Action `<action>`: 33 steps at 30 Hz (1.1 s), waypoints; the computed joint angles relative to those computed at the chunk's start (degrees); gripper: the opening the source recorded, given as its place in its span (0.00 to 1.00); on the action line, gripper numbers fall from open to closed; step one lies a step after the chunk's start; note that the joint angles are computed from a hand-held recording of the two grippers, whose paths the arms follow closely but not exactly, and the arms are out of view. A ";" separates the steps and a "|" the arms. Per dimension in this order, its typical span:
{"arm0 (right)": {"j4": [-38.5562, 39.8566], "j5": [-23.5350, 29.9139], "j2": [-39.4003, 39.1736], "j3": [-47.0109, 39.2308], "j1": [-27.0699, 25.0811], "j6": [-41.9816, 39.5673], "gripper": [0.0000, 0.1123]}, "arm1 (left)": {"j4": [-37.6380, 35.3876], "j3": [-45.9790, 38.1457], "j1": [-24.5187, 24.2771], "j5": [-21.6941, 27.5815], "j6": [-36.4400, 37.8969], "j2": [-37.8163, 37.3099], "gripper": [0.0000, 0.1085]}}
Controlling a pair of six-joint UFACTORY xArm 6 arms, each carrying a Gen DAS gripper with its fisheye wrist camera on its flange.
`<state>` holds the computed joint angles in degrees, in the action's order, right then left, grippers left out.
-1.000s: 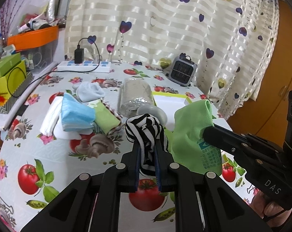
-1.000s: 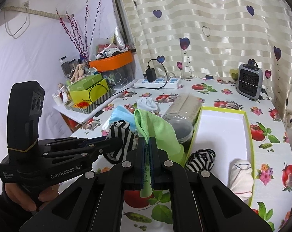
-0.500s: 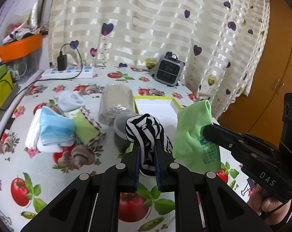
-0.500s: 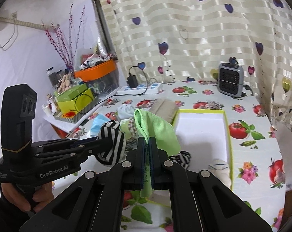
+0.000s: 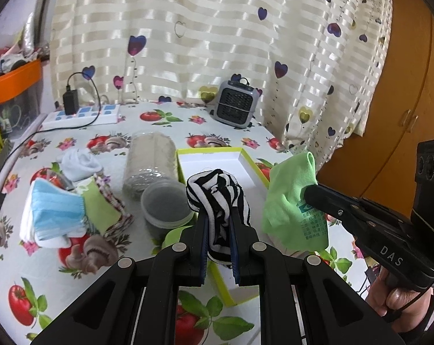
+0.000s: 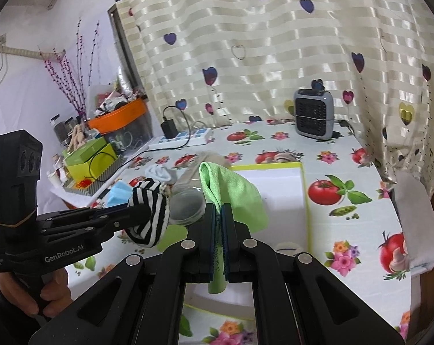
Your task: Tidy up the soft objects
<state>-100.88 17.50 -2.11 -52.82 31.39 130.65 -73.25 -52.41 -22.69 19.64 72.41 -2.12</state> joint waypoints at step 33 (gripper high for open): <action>-8.05 -11.33 11.62 -7.90 -9.72 8.27 0.16 | 15.30 -17.39 -3.84 1.23 -14.36 19.81 0.22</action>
<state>-108.93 6.17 9.50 -60.72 21.67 138.92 -57.95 -69.81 -26.54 20.87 58.05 17.69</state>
